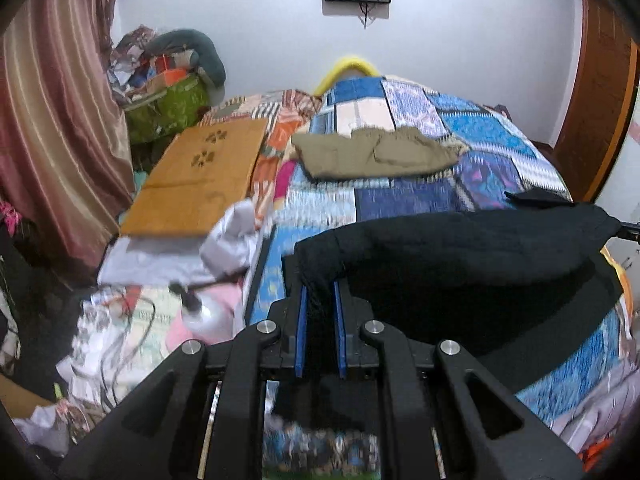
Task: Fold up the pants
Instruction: 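Lift the waistband with both grippers and fold it over toward the legs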
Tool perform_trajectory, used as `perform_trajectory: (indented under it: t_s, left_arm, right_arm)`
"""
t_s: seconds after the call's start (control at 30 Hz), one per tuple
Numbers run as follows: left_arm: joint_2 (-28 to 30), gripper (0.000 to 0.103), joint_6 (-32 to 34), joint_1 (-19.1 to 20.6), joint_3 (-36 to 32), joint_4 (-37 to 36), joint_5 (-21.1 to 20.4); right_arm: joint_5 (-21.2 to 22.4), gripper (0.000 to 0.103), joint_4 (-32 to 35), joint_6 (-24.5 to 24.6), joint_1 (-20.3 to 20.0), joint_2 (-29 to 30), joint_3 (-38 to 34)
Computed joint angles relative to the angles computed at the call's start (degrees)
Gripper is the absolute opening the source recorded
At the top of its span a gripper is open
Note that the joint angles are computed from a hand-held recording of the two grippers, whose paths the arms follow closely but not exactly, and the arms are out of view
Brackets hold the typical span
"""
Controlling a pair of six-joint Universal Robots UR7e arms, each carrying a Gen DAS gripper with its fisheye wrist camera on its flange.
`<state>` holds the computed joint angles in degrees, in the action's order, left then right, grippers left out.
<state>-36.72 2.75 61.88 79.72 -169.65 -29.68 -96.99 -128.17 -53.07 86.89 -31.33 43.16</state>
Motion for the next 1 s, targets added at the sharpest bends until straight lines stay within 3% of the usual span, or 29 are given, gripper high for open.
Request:
perform_trajectory:
  t_s: [0.23, 0.53, 0.77, 1.0]
  left_arm:
    - [-2.3, 0.011, -9.1, 1.2, 7.1, 3.6, -1.1]
    - [-3.6, 0.007, -19.6, 3.3, 10.8, 9.9, -3.8]
    - [-6.1, 0.007, -25.4, 3.0, 10.9, 15.7, -1.1]
    - [-5.5, 0.007, -22.9, 1.8, 6.6, 14.2, 2.0]
  right_arm:
    - [-1.1, 0.004, -4.2, 0.4, -0.9, -4.3, 10.2]
    - [-3.8, 0.004, -5.0, 2.6, -1.6, -4.6, 13.1]
    - [-4.2, 0.008, -5.7, 3.6, -1.7, -6.0, 15.5]
    - [-5.6, 0.009, -5.8, 5.5, -1.8, -6.6, 13.7]
